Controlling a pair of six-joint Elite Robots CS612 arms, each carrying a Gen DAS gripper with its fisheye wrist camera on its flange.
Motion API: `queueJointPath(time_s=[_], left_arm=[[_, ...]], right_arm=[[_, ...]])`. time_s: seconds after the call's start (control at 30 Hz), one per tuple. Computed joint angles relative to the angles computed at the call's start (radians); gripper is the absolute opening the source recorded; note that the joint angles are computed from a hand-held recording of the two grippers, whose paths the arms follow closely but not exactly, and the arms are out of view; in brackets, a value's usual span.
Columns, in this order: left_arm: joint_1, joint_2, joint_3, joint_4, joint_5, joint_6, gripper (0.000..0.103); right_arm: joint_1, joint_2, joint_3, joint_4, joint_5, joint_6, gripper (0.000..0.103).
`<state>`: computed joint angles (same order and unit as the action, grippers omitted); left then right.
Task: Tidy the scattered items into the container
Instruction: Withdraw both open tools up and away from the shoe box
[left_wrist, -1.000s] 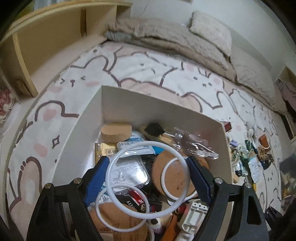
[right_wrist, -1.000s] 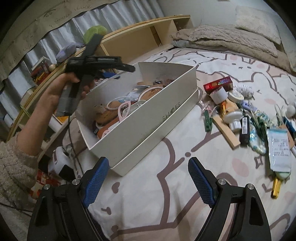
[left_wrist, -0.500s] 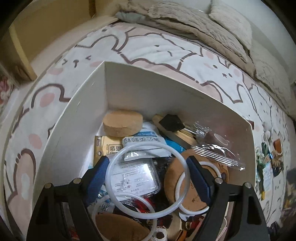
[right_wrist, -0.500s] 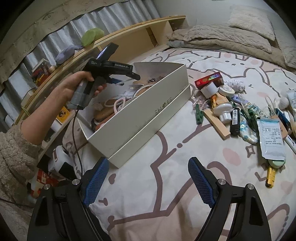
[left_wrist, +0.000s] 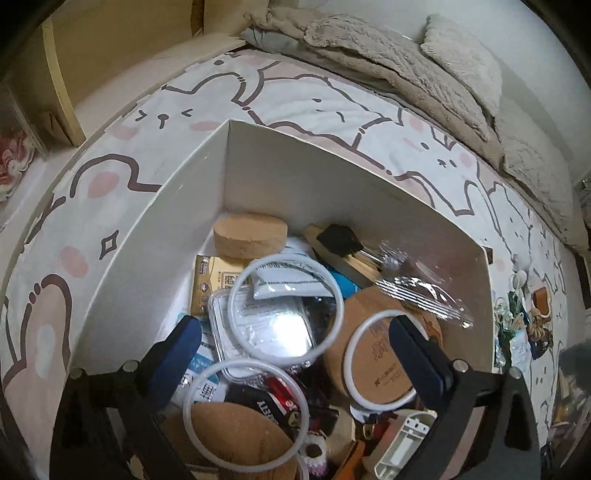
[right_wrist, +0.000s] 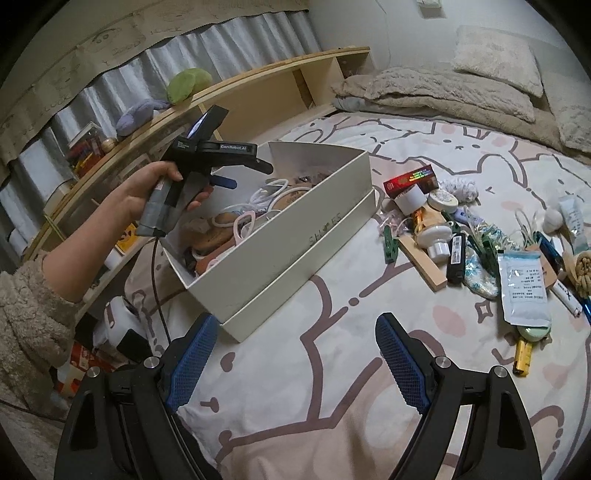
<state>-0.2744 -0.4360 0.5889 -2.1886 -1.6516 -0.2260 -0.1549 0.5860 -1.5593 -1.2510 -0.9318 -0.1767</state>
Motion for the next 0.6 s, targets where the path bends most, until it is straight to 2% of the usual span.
queueJointPath(time_s=[0.23, 0.6], left_arm=[[0.000, -0.053, 0.093, -0.089, -0.023, 0.009, 0.102], [-0.016, -0.160, 0.272, -0.251, -0.029, 0.066, 0.102]], right_arm=[[0.004, 0.000, -0.009, -0.040, 0.006, 0.025, 0.087], [0.012, -0.005, -0.016, -0.145, 0.025, 0.080, 0.087]])
